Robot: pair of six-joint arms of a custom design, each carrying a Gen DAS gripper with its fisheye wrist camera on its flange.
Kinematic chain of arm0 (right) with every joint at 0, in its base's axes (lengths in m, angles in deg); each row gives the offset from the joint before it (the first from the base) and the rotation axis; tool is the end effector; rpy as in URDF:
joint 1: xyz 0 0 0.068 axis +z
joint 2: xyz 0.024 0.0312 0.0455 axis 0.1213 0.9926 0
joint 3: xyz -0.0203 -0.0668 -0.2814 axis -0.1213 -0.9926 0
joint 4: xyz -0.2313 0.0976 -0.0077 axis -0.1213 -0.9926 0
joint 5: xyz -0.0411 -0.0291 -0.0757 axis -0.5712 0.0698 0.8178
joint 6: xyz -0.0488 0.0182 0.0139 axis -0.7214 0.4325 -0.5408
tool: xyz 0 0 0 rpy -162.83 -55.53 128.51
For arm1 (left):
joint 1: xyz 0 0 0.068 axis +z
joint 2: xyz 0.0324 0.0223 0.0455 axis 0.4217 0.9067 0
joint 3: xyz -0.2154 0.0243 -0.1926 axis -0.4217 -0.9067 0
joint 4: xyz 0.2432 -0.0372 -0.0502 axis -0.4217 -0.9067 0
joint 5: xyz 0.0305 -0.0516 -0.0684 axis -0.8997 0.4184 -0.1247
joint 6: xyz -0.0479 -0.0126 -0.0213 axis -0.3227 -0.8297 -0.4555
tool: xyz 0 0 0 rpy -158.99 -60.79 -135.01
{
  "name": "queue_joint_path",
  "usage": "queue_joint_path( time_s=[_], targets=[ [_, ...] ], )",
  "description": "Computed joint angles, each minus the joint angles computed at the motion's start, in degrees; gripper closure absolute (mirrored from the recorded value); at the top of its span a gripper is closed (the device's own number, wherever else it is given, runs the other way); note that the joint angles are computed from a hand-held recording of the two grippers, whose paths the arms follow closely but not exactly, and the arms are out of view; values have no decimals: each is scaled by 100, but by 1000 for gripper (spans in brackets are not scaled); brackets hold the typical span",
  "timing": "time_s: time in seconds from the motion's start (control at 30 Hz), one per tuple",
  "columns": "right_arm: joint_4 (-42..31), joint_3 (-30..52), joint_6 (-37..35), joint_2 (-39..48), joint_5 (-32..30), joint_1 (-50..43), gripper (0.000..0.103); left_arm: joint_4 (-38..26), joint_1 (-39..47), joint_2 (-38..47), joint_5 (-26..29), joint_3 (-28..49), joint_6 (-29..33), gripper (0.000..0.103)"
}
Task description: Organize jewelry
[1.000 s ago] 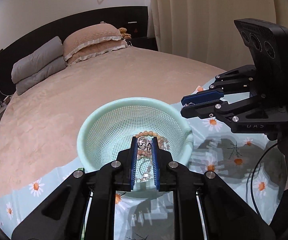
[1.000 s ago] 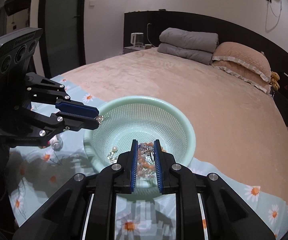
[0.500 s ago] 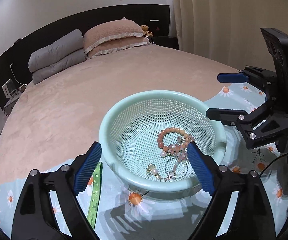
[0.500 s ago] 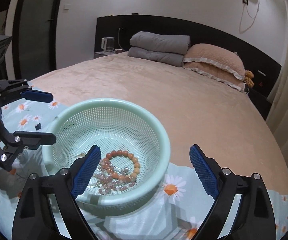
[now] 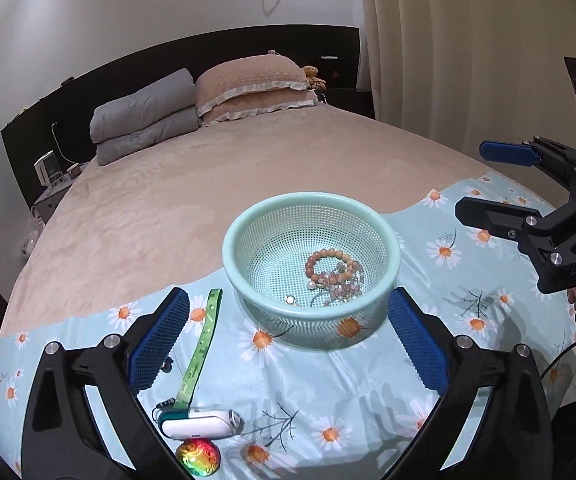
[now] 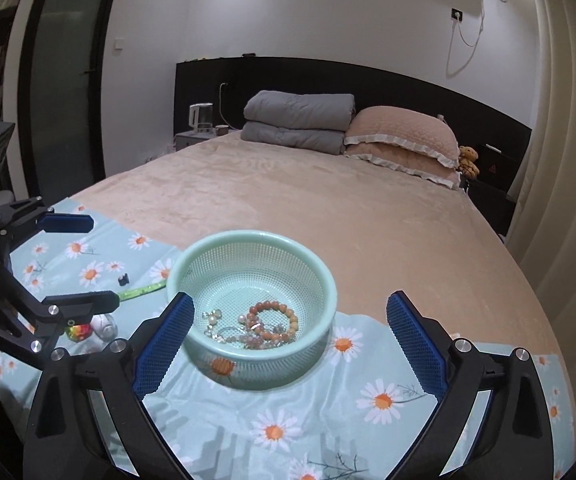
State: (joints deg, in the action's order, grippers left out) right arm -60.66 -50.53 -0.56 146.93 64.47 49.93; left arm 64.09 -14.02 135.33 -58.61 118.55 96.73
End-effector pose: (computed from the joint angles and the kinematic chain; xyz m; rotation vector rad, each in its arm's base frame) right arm 0.1500 0.1058 0.2230 0.0296 2.0850 -0.2032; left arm 0.2563 -0.2105 0.2151 0.9535 1.9962 -0.3604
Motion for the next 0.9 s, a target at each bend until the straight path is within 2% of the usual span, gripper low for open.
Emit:
queue_joint_path(
  time_s=[0.13, 0.3, 0.37, 0.5, 0.6, 0.67, 0.77, 0.9],
  targets=[
    [-769, 63, 1002, -102, 618, 678, 9, -33, -111, -334, -76, -342, -50, 6],
    [-1516, 89, 2383, -22, 1448, 1469, 8, 74, -292, -611, -428, -734, -144, 6],
    [-1515, -18, 2801, -107, 1417, 1645, 8, 224, -375, -651, -614, -925, -311, 6],
    [-985, -427, 3473, 52, 984, 1529, 8, 677, -365, -566, -709, -1329, -621, 6],
    [-279, -788, 3829, 646, 1343, 1601, 8, 846, -337, -352, -624, -1435, -576, 6],
    [308, -1051, 3965, 1076, 1510, 1568, 8, 1188, -433, -186, -948, -1571, -554, 6],
    [1326, -1493, 3638, 1351, 1413, 1351, 8, 2001, -377, 51, -944, -1875, -706, 6],
    [2073, -1712, 3200, 1502, 1385, 1104, 8, 2322, -289, 262, -969, -1802, -1143, 6]
  ],
)
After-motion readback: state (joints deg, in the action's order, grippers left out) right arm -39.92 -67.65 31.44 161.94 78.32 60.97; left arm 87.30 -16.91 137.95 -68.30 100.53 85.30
